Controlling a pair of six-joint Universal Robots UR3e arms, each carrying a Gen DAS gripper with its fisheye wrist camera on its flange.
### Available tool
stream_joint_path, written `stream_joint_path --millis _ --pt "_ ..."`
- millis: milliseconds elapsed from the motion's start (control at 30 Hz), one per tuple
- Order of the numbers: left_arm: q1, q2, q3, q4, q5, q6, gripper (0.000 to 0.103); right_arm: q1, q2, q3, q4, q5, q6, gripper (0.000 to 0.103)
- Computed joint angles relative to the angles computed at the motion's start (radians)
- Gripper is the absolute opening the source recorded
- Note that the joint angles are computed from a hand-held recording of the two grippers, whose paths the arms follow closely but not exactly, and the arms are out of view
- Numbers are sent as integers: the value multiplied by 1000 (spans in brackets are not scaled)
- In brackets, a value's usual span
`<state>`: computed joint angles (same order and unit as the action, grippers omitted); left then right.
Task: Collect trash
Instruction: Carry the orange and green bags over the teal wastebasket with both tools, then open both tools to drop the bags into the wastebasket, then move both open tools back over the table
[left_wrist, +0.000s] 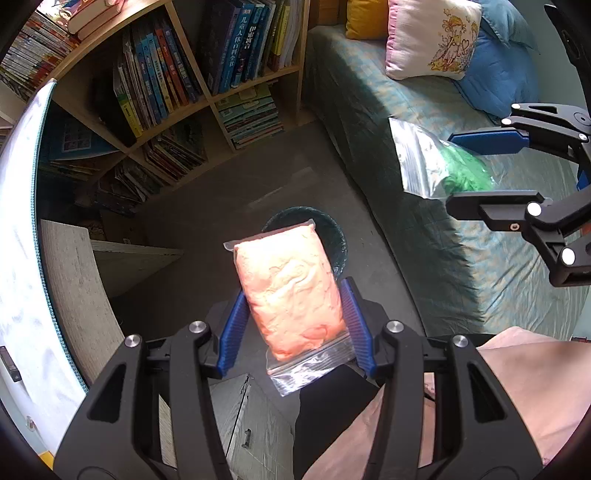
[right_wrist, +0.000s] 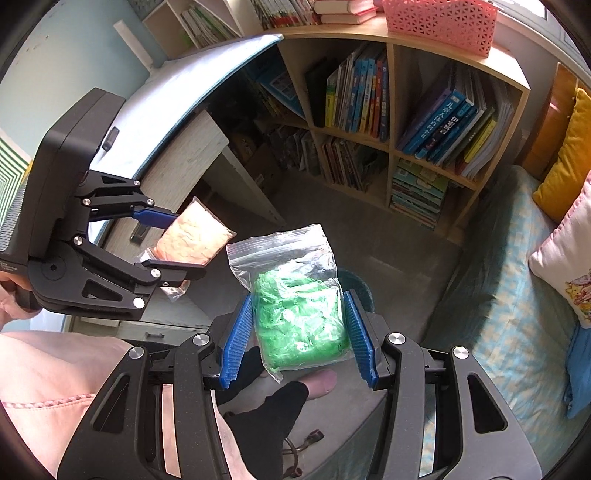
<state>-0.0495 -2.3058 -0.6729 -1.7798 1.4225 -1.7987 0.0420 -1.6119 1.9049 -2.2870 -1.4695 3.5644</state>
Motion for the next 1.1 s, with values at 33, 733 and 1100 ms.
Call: stream_joint_path --millis 33,733,1100 --pt "0 0 0 -1 0 2 47 2 2 -1 -1 -1 0 50" --pt "-1 30 -59 44 -2 32 85 -36 -14 -17 13 -2 8 70" --pt "28 19 -22 16 -13 47 85 -14 11 -44 11 -15 20 71"
